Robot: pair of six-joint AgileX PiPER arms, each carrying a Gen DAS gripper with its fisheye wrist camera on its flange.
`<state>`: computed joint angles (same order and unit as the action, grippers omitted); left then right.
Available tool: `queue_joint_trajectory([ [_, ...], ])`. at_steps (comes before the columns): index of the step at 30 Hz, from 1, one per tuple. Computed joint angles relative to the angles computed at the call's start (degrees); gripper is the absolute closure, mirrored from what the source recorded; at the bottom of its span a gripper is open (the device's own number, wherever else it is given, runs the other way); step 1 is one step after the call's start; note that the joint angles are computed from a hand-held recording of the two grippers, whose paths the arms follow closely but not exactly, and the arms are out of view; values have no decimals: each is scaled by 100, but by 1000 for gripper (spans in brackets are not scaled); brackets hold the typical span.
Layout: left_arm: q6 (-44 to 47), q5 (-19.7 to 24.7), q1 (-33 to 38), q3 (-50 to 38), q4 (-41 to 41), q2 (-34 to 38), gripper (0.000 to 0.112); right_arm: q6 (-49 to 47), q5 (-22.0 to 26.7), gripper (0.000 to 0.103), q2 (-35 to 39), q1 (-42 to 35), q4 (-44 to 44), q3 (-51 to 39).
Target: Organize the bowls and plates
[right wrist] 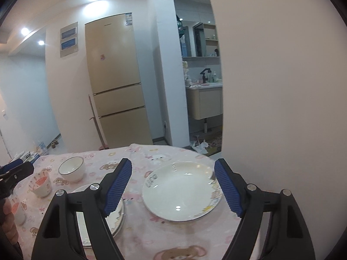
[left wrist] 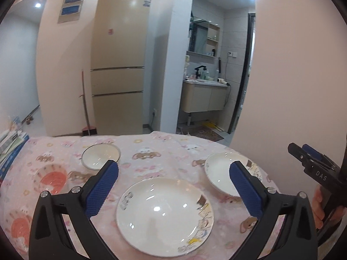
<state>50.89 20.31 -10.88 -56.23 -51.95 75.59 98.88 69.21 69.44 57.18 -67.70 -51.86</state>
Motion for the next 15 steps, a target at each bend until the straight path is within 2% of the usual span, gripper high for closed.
queue_joint_trajectory([
  [2, -474, 67, -174, -359, 307, 239, 10, -123, -23, 22, -231, -277, -9, 111],
  [4, -1161, 187, -376, -824, 823, 582, 10, -450, -437, 22, -504, -818, 164, 196],
  [8, -2606, 752, -709, -1935, 2057, 1465, 11, -1718, -2031, 22, -879, -2470, 1184, 283],
  [10, -3358, 1096, -842, -2484, 2618, 1924, 21, -2177, -2753, 22, -915, -3097, 1474, 455],
  [11, -3706, 1124, -903, -2627, 2800, 2081, 23, -2131, -2954, 23, -927, -3212, 1276, 587],
  [13, -4151, 1079, -1041, -2834, 3112, 2335, 27, -1390, -2841, 23, -852, -3078, 289, 867],
  [15, -4534, 1093, -1242, -3097, 3564, 2610, 30, -992, -2857, 23, -699, -3111, -189, 1038],
])
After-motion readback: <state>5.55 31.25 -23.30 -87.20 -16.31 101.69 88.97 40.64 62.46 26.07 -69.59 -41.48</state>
